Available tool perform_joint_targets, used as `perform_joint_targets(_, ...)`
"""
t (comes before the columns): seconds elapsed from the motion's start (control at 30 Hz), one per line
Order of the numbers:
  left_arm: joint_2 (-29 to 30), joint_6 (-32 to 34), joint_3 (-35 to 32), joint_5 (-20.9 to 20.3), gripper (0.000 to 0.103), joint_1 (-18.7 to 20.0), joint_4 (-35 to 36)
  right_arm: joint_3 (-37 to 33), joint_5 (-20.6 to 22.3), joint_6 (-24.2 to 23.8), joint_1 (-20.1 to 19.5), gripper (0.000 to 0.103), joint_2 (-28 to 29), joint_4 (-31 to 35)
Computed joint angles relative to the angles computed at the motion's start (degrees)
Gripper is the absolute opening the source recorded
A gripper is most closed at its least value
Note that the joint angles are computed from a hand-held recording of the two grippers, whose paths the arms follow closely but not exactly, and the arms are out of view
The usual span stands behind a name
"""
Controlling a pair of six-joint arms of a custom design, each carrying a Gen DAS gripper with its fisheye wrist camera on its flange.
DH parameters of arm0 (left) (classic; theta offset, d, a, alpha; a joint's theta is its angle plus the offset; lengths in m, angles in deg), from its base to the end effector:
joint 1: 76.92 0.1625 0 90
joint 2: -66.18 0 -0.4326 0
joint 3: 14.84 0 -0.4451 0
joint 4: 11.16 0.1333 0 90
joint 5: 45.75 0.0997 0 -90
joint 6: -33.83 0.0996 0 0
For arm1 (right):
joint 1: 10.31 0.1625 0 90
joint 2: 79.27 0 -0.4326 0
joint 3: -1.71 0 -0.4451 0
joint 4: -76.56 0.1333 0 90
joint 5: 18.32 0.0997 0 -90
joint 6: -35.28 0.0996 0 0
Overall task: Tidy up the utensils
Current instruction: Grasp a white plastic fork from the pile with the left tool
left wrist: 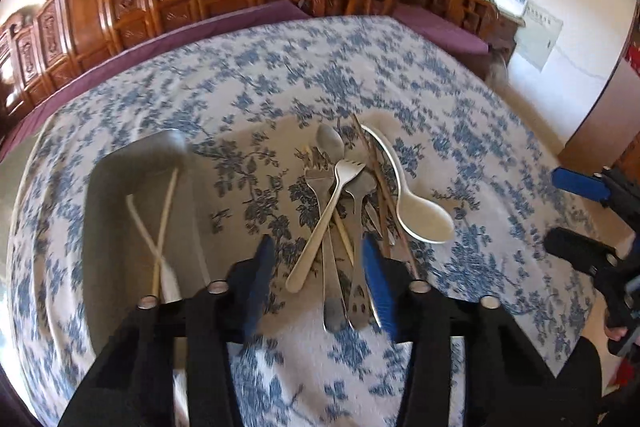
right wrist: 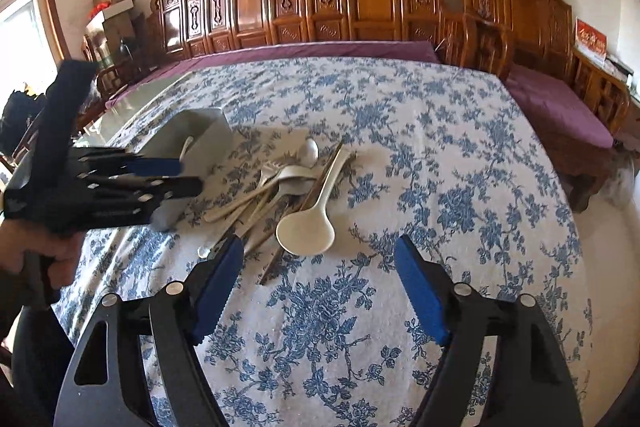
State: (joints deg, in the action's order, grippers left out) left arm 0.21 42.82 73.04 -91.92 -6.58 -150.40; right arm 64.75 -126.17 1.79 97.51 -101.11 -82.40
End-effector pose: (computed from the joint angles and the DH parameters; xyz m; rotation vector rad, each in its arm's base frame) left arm -0.0486 -0.7373 0.3735 0.3581 2.3294 -0.6555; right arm 0.3637 -0.7957 -0.0072 1.0776 -2.4864 0.6049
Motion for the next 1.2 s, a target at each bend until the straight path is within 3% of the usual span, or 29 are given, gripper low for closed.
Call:
perform_joint_targets(0.43, 10.45, 2.83, -12.85, 0.29, 0.014, 1.90, 12.37, -1.53, 1.60, -0.97, -1.83, 0.079, 0.56, 1.63)
perform_joint_targets(0.73, 13.16, 5.18, -15.07, 3.94, 0.010, 2.05, 12.57, -1.97, 2.19, -0.29, -2.71, 0.079, 0.57, 2.23)
perform_joint_targets(1.03, 13.42, 1.55, -17.01, 2.84, 0.010, 2.46, 18.60, -2.01, 2.34, 0.21, -2.80, 0.079, 0.68, 2.67)
perform_joint_targets(1.2, 13.03, 2.19, -15.49, 3.63, 0.010, 2.47, 16.96, -1.96, 2.57, 0.18, -2.73, 0.079, 0.65, 2.49)
